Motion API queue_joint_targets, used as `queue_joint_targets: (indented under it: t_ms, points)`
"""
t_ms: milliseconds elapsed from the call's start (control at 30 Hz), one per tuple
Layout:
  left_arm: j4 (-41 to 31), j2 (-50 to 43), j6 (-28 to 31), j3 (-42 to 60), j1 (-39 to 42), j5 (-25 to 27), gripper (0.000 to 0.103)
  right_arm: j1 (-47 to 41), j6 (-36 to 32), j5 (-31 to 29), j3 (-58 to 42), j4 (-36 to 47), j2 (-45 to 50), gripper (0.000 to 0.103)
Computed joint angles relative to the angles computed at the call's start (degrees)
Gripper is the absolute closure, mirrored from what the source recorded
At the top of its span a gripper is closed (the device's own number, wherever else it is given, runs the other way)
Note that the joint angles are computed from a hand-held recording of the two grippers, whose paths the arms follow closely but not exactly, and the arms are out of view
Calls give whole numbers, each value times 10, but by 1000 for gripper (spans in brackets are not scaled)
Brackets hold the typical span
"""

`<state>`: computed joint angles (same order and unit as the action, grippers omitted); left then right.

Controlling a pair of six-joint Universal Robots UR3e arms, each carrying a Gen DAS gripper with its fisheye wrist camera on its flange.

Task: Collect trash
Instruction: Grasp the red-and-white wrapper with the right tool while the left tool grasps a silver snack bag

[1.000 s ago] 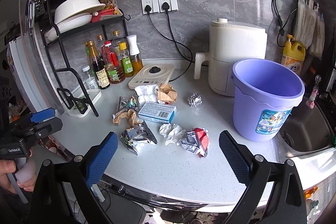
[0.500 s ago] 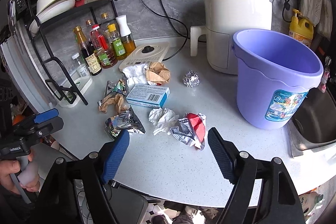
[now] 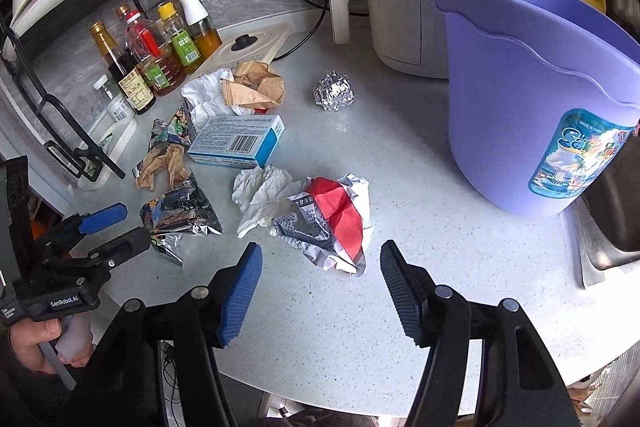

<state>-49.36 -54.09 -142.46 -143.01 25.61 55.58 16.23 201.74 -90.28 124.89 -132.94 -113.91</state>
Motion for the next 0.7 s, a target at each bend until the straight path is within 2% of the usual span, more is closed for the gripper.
queue_joint_targets:
  t_ms: [167, 267, 300, 367, 433, 467, 500, 533, 600, 700]
  points:
    - [118, -90, -34, 0, -55, 33, 26, -19, -16, 15, 6, -10, 11, 43]
    - [132, -112, -40, 5, -63, 33, 40, -28, -20, 21, 9, -21, 21, 44]
    - [125, -111, -35, 7, -62, 28, 49, -31, -20, 24, 10, -26, 25, 44]
    - [111, -102, -19, 6, -55, 13, 57, -38, -22, 29, 15, -43, 37, 45]
    - [94, -91, -6, 6, -47, 0, 70, -43, -21, 35, 17, -54, 58, 55]
    - [88, -85, -1, 6, -45, -2, 73, -45, -17, 39, 24, -69, 60, 56]
    - [81, -76, 2, 5, -42, -5, 77, -44, -13, 36, 26, -78, 62, 62]
    - [63, -62, 11, 6, -35, -11, 78, -39, -9, 27, 21, -79, 64, 64]
    - [19, -27, 30, 7, -14, -30, 80, -29, -8, 16, 9, -72, 65, 84]
    - [-64, 37, 62, 9, 27, -60, 83, -14, 1, -4, -1, -57, 57, 87]
